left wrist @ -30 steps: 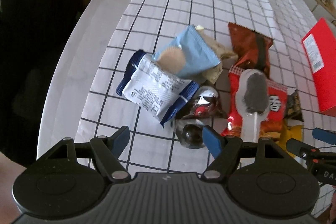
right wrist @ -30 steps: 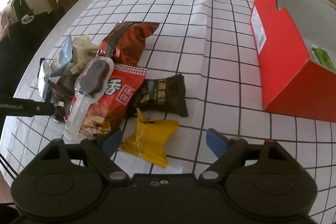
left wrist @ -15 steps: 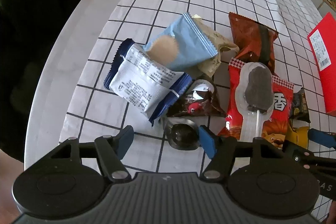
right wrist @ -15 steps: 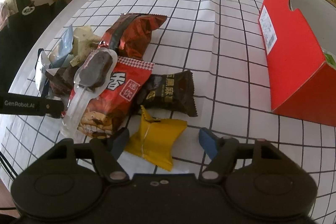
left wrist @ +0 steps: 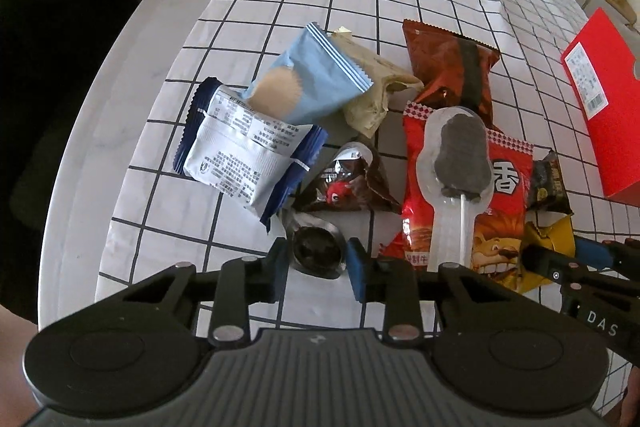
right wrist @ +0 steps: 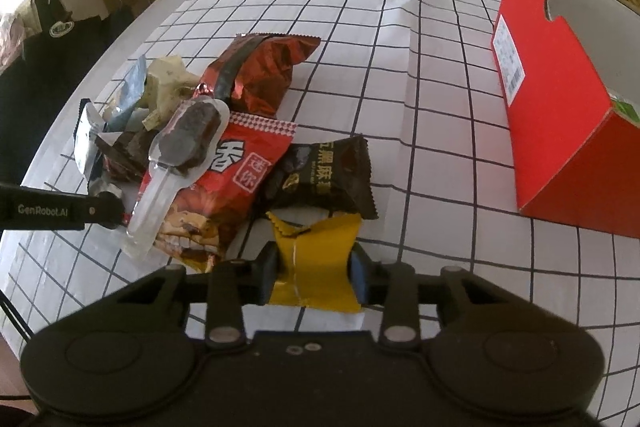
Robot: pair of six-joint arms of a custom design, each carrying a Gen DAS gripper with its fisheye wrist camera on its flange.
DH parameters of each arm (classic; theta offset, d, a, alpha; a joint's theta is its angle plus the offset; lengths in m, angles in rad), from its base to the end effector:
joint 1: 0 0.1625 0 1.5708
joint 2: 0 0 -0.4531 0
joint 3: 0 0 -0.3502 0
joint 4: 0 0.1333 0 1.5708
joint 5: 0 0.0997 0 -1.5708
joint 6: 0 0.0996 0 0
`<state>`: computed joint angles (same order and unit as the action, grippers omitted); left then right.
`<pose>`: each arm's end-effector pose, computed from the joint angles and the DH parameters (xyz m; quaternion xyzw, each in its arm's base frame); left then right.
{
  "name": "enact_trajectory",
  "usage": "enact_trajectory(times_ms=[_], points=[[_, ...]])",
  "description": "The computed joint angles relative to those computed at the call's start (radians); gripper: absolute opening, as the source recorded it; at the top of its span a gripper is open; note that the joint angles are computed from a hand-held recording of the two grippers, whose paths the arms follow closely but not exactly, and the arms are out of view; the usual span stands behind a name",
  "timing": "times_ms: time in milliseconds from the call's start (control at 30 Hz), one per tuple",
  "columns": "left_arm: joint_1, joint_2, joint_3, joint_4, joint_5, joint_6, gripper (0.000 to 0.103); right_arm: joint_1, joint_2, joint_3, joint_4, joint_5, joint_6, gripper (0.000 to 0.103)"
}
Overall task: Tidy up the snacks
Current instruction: 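Grasp the round dark candy with the left tool while the right tool grasps the yellow packet, then carry the dark candy and yellow packet into the red box and release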
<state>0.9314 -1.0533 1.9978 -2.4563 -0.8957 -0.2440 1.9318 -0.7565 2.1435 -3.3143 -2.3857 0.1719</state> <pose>-0.1560 -0.5375 0.1890 0.1948 0.9229 -0.1163 0.3112 0.2373 -0.4564 0.1000 0.0154 -0.9062 0.2597 0.3334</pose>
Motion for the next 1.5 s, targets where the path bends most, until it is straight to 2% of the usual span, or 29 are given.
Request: enact_trajectory(times_ms=[333,700,1167,1500], points=[[0.005,-0.031,-0.004,0.044,-0.021,-0.035,0.029,0.018,-0.043,0.038,-0.015,-0.002,0.038,0.03],[-0.033,-0.09,-0.001,0.085,-0.04,-0.057,0.029,0.054,-0.109,0.072,-0.056,-0.002,0.049,0.029],[-0.127,-0.098,-0.036,0.072,-0.095,-0.014,0.029,0.099,-0.243,0.126,-0.094,-0.033,0.047,0.029],[-0.221,-0.01,-0.075,0.02,-0.157,0.022,0.029,0.085,-0.355,0.172,-0.148,-0.068,-0.032,0.029]])
